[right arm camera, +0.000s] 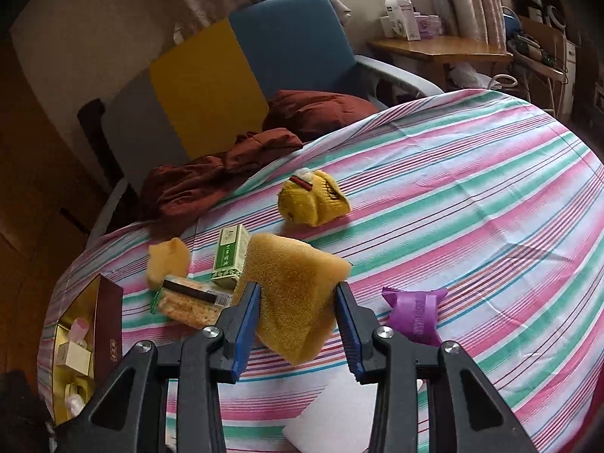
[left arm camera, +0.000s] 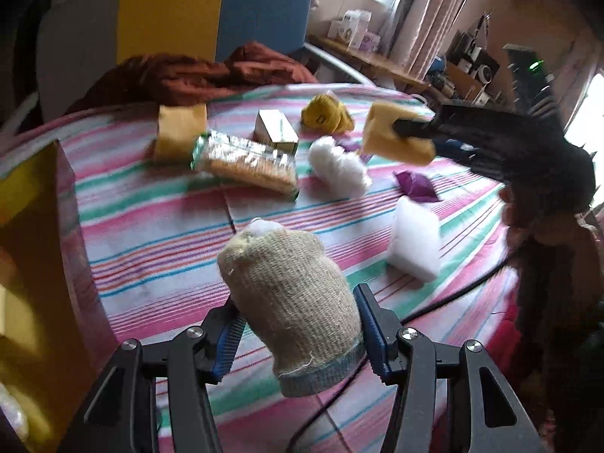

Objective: Organize objects
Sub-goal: 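Grasp the yellow sponge with the right tool while the left holds the sock, then carry the sock and sponge over the gold tray and open both tools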

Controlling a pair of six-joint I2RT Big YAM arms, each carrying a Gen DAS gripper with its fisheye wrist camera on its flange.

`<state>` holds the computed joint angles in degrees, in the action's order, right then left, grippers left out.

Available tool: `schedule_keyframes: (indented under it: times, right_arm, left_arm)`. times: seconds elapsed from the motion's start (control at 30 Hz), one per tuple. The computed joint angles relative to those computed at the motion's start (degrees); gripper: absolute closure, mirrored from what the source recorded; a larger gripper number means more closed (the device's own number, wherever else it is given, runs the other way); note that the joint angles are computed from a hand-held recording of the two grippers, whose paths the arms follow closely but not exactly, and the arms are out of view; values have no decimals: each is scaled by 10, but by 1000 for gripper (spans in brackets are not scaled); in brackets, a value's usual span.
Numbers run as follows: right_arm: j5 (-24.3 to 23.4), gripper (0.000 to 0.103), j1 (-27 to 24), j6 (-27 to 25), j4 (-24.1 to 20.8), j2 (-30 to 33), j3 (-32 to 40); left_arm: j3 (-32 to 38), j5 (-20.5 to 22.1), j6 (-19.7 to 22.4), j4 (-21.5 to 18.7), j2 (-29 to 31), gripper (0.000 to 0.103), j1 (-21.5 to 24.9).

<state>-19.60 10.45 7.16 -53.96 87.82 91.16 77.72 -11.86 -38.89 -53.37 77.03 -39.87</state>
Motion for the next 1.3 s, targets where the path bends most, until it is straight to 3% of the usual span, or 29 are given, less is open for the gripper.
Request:
schedule_keyframes:
  times: [0.2,0.5,0.8,1.07,1.3]
  right_arm:
    - [-17,64,14,-34,-4,-8,-6]
    - [-34,64,51,-62,-37,-29,-18]
    - [-71,63,148,-63,-50,-56,-30]
    - [-80,63,252,-71,-52,-56,-31]
    - [-73,63,298,-81,-64,-44,-37]
  left_arm:
    - [-16,-42,-7,-1,-62,46,-7]
    - [-70,-88,-57,-48,-157,46,22]
    - [-129,-92,-98,-74,-242,46,86]
    - [-134,-60,-58,-68,-277,46,175]
    - [-113,-35,-12,-66,-263,46,234]
